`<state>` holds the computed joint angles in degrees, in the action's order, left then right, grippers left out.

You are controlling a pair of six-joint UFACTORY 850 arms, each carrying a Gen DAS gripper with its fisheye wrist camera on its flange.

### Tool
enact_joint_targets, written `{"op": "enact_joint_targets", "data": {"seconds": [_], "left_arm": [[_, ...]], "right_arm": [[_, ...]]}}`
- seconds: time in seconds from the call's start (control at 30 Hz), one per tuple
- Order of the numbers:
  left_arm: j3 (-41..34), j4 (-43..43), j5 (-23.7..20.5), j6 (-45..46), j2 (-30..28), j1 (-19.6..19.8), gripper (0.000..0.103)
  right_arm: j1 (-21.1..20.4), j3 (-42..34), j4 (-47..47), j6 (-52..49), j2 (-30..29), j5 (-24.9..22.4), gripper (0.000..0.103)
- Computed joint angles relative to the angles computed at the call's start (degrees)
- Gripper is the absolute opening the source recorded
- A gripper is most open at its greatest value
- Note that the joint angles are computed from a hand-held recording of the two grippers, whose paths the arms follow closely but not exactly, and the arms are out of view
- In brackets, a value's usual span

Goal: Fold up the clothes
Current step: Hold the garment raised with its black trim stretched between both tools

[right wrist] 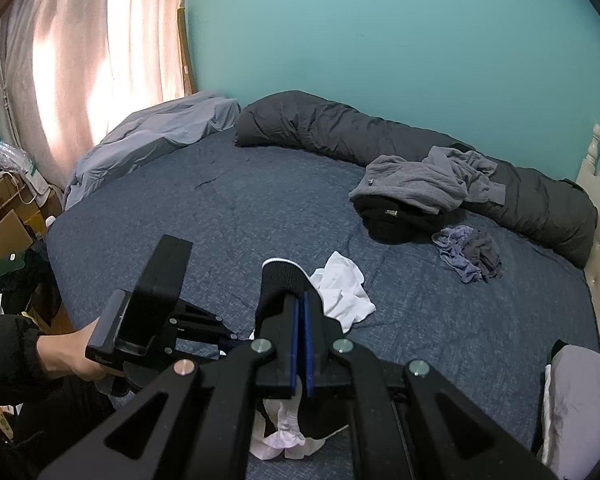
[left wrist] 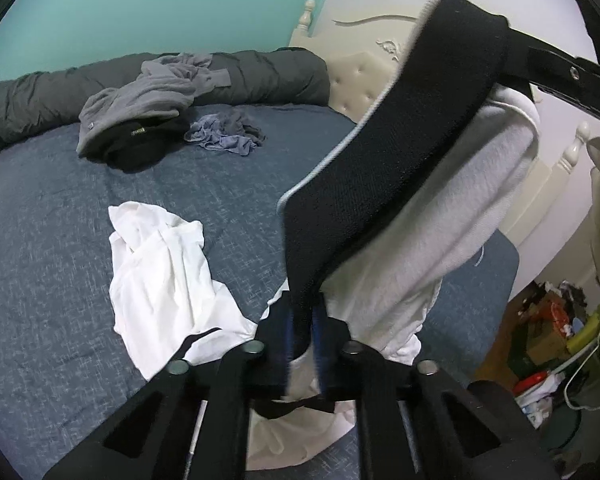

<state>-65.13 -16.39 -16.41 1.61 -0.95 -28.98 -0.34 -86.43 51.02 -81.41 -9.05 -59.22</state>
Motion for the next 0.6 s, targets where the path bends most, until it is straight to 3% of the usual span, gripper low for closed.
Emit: {"op": "enact_joint_targets", "data": {"seconds": [0.1,0.37,0.6], "left_arm": [[-0.1,5.0,0.2,-4.3,0.2,-0.3,0.006],[-1.0,32.3,-3.8,-32.7,4.4,-1.0,0.006],[-5.8,45.0,-10.4,-42.6,7.9,-2.8,0.006]], "right_arm": [[-0.2,0.2,0.4,0.0,0.0,0.2,0.002],[-0.9,-0.3,2.3,1.4,0.6,1.4,0.002],[-2.5,-3.1,6.4,1.8,2.3,-0.3,0.002]]}}
